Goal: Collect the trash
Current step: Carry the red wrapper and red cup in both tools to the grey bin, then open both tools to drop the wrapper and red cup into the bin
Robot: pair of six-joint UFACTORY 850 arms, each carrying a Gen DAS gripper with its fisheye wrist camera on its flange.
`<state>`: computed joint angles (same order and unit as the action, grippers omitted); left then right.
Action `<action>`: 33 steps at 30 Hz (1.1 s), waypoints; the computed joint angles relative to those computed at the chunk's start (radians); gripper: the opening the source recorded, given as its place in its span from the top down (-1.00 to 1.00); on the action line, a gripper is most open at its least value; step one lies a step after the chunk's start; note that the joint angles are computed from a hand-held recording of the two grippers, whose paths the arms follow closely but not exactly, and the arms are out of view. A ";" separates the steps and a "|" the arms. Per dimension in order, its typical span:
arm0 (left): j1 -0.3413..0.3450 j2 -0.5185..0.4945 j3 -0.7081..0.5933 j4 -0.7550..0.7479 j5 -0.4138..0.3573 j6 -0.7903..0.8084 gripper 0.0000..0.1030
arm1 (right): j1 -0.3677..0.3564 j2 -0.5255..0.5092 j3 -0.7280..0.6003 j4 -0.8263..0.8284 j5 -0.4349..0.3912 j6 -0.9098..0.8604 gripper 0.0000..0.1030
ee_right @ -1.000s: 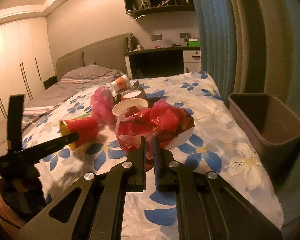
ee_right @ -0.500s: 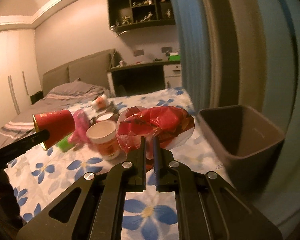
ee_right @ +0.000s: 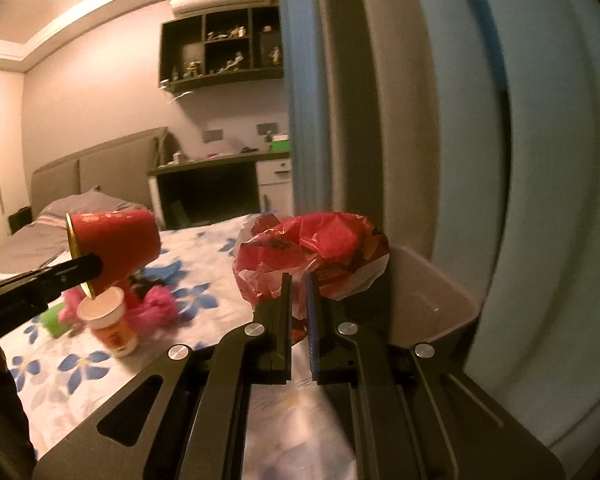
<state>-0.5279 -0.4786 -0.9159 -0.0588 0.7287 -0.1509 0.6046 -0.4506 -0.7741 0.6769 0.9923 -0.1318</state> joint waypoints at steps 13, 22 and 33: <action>-0.058 -0.191 -0.276 0.087 -0.110 -0.020 0.97 | -0.114 -0.053 -0.045 -0.054 -0.015 0.030 0.86; -0.068 -0.274 -0.385 0.126 -0.165 -0.046 0.97 | -0.143 -0.095 -0.104 -0.059 -0.052 0.022 0.86; -0.065 -0.332 -0.457 0.197 -0.208 -0.130 0.97 | -0.176 -0.119 -0.137 -0.112 -0.100 0.038 0.86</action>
<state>-0.5929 -0.8106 -1.3729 0.1379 0.5211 -0.2808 0.4283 -0.5695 -0.9107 0.5649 0.8923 -0.0941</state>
